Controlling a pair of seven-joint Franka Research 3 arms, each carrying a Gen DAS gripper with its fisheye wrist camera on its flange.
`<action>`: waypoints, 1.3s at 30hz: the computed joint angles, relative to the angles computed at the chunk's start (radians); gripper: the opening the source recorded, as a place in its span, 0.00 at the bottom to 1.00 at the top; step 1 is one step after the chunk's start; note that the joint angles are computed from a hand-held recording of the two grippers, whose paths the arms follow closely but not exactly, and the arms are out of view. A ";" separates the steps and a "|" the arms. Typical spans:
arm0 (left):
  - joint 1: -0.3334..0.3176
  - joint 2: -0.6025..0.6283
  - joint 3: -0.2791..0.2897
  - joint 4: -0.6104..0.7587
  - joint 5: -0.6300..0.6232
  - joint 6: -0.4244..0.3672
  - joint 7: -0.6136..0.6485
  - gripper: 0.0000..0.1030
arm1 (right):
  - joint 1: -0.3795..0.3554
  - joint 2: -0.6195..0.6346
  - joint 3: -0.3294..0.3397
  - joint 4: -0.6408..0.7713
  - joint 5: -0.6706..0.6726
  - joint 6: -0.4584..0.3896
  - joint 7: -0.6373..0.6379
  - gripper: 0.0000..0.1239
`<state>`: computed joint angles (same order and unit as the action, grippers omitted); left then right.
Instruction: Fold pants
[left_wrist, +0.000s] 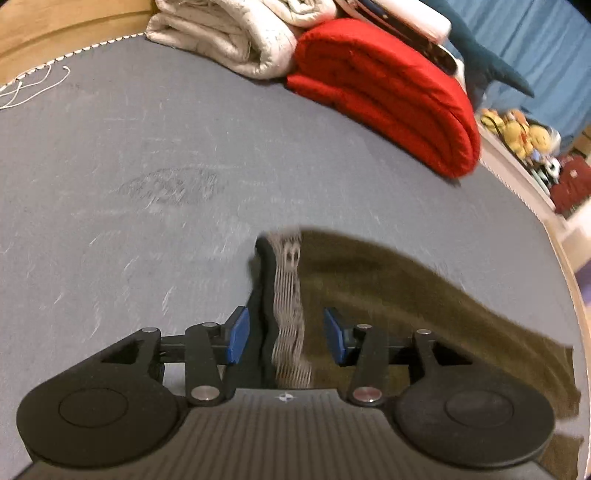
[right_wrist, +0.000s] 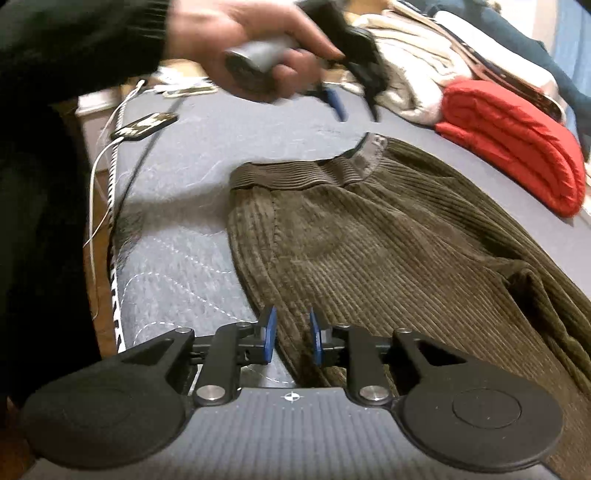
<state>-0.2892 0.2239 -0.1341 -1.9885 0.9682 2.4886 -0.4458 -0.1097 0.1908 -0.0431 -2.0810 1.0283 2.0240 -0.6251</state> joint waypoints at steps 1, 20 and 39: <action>-0.007 -0.025 -0.012 -0.032 -0.011 0.003 0.007 0.52 | -0.003 0.001 -0.002 0.003 0.007 -0.004 0.019 0.18; -0.055 -0.061 -0.058 -0.204 -0.132 0.092 0.159 0.27 | -0.047 -0.007 -0.022 0.019 0.190 0.076 0.315 0.45; -0.124 -0.070 -0.107 -0.101 0.021 -0.142 0.228 0.41 | 0.001 0.139 0.014 0.134 0.021 0.386 0.689 0.49</action>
<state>-0.4134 0.1540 -0.2409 -2.0898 0.9890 2.3469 -0.2181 -0.1087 0.3299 -0.0288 -1.9470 1.0489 2.4102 0.0638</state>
